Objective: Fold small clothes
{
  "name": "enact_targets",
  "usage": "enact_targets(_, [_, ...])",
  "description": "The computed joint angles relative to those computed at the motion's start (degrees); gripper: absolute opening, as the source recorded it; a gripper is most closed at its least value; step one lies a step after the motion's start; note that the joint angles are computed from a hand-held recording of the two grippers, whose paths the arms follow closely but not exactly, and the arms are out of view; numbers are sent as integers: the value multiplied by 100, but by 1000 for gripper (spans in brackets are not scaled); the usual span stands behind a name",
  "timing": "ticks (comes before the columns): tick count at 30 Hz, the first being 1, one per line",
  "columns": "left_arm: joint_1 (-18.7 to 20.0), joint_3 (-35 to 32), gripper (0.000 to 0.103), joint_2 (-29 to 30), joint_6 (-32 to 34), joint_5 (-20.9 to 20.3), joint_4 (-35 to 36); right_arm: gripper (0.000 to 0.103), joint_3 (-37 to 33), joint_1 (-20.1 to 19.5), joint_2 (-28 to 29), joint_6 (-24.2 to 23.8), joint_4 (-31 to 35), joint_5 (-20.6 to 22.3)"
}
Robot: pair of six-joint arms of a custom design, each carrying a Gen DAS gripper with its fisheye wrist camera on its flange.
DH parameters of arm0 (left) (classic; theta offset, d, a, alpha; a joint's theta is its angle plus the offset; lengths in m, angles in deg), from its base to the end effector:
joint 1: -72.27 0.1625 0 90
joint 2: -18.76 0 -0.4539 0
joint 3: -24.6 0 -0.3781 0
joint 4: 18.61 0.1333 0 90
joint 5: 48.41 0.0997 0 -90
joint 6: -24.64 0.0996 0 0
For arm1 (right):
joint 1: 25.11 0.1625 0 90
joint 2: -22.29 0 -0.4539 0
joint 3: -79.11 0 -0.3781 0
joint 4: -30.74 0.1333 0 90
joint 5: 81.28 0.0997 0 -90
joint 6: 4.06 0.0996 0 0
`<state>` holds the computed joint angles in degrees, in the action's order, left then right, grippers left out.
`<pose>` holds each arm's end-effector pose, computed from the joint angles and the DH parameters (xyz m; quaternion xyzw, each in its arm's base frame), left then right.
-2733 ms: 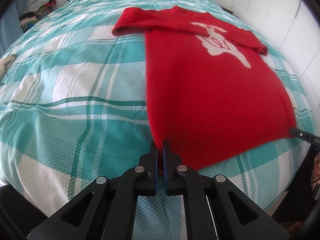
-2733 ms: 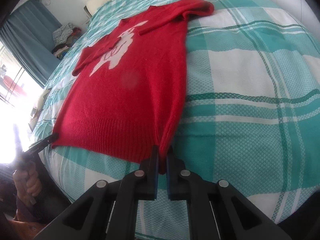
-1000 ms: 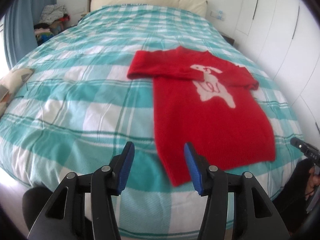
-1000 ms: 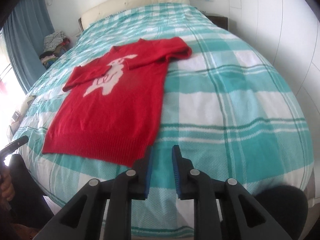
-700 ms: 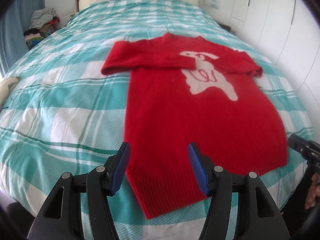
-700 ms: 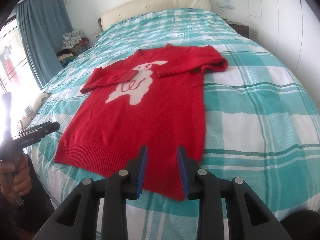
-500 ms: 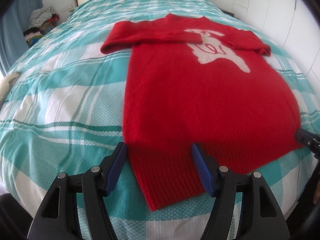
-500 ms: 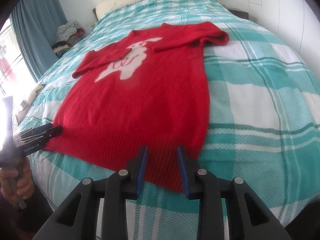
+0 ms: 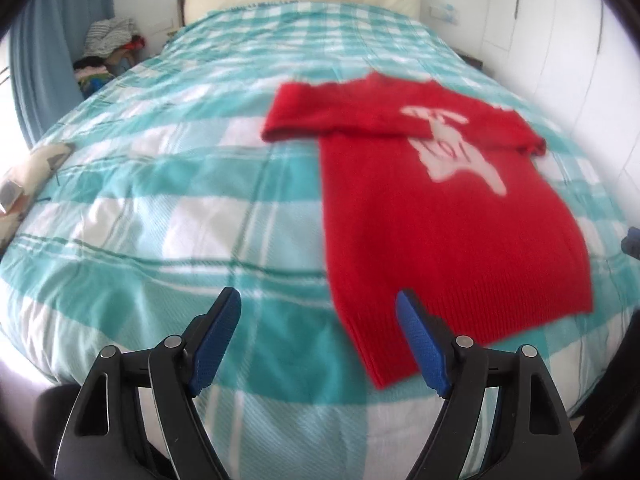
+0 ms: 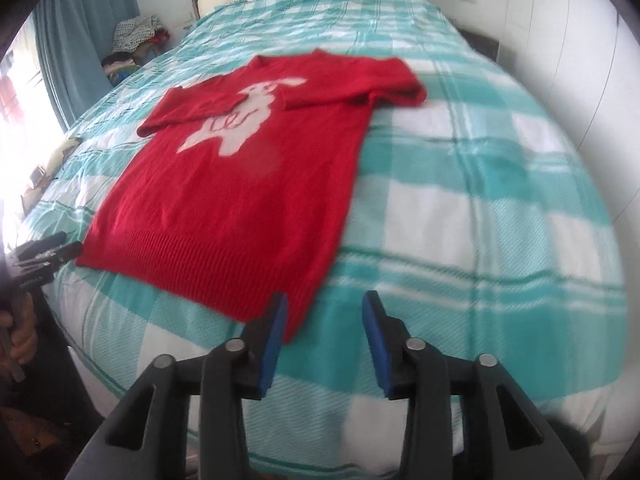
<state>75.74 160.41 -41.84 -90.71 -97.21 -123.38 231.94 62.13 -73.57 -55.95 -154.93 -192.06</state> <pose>-0.2907 -0.2169 0.0687 -0.0298 0.8275 -0.3879 0.4049 0.0836 -0.3002 0.2867 0.3315 -0.8689 0.2114 0.3008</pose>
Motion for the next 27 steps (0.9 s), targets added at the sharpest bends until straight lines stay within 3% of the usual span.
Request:
enact_targets(3, [244, -186, 87, -258, -778, 580, 889, 59, -551, 595, 853, -566, -1045, -138])
enact_targets(7, [417, -185, 87, -103, -1761, 834, 1618, 59, -1496, 964, 1812, -747, -229, 155])
enact_targets(9, [581, -143, 87, 77, -1759, 505, 1563, 59, -1944, 1109, 2395, -778, 380, -39])
enact_targets(10, [727, -92, 86, 4, -1534, 311, 1330, 59, -2101, 1172, 2736, -849, 378, -178])
enact_targets(12, [780, 175, 86, -189, -1282, 319, 698, 58, -2293, 1249, 3405, -1072, -50, -390])
enact_targets(17, [939, 295, 86, -308, -1365, 274, 444, 57, -2837, 1160, 4643, -1182, -995, -657])
enact_targets(19, [976, 329, 86, -327, -1323, 250, 337, 39, -3033, 1015, 4684, -691, -888, -468])
enact_targets(20, [979, 334, 86, -326, -1325, 235, 322, 8, -3141, 984, 4624, -338, -743, -448])
enact_targets(23, [963, 345, 86, -354, -1320, 238, 315, 7, -3194, 712, 4014, 477, -610, 165])
enact_targets(27, [951, 329, 86, -365, -1355, 267, 345, 7, -3334, 182, 2938, 1450, -398, 628])
